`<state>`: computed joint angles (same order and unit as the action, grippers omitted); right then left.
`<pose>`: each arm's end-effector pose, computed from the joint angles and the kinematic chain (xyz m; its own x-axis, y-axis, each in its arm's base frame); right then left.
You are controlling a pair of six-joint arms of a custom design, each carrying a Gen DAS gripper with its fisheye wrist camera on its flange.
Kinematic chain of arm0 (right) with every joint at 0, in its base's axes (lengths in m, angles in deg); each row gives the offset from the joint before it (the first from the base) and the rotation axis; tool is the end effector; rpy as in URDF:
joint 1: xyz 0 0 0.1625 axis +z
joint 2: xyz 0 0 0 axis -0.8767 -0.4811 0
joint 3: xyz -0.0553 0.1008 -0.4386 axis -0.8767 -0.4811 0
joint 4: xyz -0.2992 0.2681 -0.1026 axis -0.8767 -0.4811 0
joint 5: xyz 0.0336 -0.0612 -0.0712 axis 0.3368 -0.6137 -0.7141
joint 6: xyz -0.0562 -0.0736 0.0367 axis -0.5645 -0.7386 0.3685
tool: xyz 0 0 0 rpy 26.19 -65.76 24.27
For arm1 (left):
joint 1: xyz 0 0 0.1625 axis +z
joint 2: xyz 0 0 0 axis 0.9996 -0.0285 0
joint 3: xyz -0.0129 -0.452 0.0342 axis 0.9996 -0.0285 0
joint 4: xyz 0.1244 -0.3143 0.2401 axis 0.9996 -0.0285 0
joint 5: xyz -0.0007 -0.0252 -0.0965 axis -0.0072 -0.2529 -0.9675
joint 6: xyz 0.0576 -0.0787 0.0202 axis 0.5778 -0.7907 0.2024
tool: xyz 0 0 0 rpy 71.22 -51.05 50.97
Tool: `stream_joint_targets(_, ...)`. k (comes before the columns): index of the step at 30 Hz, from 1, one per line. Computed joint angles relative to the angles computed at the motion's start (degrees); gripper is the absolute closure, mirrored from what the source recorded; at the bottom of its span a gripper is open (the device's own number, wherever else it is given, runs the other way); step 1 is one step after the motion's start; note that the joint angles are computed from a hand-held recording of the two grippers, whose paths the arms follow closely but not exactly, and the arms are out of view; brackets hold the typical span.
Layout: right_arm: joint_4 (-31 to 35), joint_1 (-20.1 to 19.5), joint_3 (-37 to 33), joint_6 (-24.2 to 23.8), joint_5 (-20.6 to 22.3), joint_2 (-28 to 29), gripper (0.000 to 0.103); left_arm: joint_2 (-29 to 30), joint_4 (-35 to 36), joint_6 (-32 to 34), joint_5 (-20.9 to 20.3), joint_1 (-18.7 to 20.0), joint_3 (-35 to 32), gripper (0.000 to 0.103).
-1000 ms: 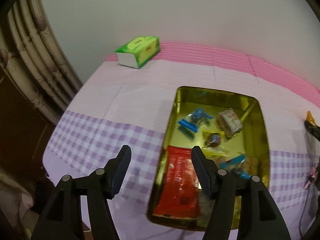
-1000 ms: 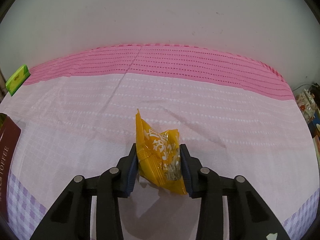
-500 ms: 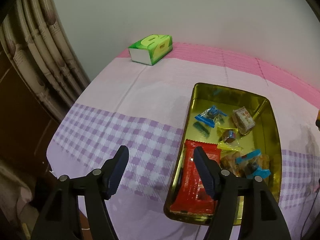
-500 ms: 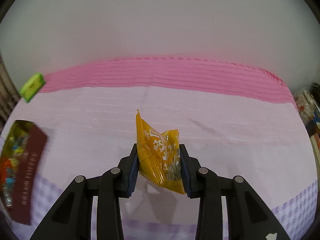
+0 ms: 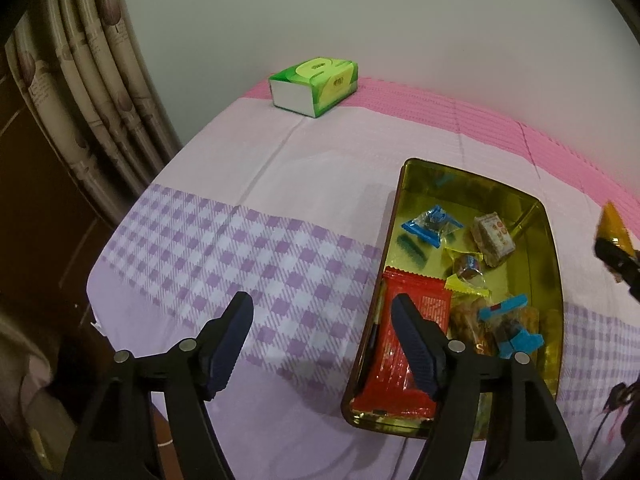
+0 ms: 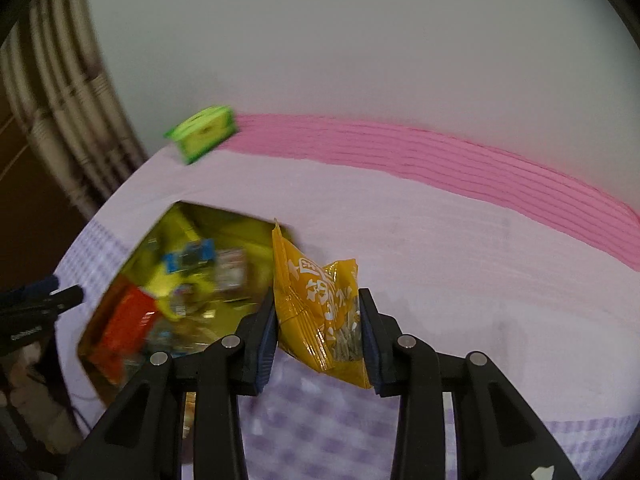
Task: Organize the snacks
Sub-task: 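Carry the orange bag over the tin and open the right gripper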
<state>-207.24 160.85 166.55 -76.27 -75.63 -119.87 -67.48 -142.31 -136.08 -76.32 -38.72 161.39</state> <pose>0.2088 -0.6136 0.0931 -0.6749 -0.5601 0.4804 -0.7029 0.6861 -0.1876 -0.1077 -0.4740 0.1868 -0.5645 -0.5028 -0.6546 0.1240 0.7324 -0.6695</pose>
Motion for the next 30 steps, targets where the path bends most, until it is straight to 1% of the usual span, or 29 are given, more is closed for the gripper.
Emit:
stream_joint_targets(4,1.7,2.2,-0.7,0.0,-0.1,2.4,0.069,0.1,4.1,-2.7,0.5,-0.4,-0.5,0.031)
stream_joint_targets(7,1.6,3.3,-1.0,-0.4,-0.9,4.0,0.069,-0.5,4.7,-3.8,0.2,-0.7,0.0,0.031)
stream_joint_targets(9,2.4,3.6,-1.5,0.1,-0.8,4.7,0.069,-0.9,5.9,-5.2,0.0,-0.9,0.3,0.030)
stream_joint_targets(12,2.5,4.4,-2.1,-0.6,-1.5,6.0,0.068,-1.4,10.7,-9.4,0.0,-1.1,-0.1,0.029)
stream_joint_targets(14,2.8,4.7,-2.4,-0.6,-1.5,6.7,0.068,-1.9,11.0,-10.3,-0.2,-1.2,0.4,0.028)
stream_joint_targets(17,2.3,5.3,-2.9,-1.4,-2.7,8.0,0.068,-2.7,12.2,-12.2,-0.3,-1.4,0.8,0.025)
stream_joint_targets(20,3.1,5.2,-3.1,-0.4,-3.3,8.5,0.068,-2.9,15.1,-14.4,-0.4,-1.6,0.5,0.025)
stream_joint_targets(21,3.5,5.2,-3.2,0.1,-3.5,8.7,0.068,-2.9,15.2,-14.4,-0.5,-1.5,0.5,0.025)
stream_joint_targets(25,3.8,5.1,-3.1,0.3,-3.9,9.2,0.067,-3.0,12.0,-11.9,-0.9,-1.2,1.2,0.025)
stream_joint_targets(30,4.3,5.0,-3.2,1.8,-3.3,9.5,0.066,-2.6,11.4,-10.9,-0.9,-1.1,1.1,0.025)
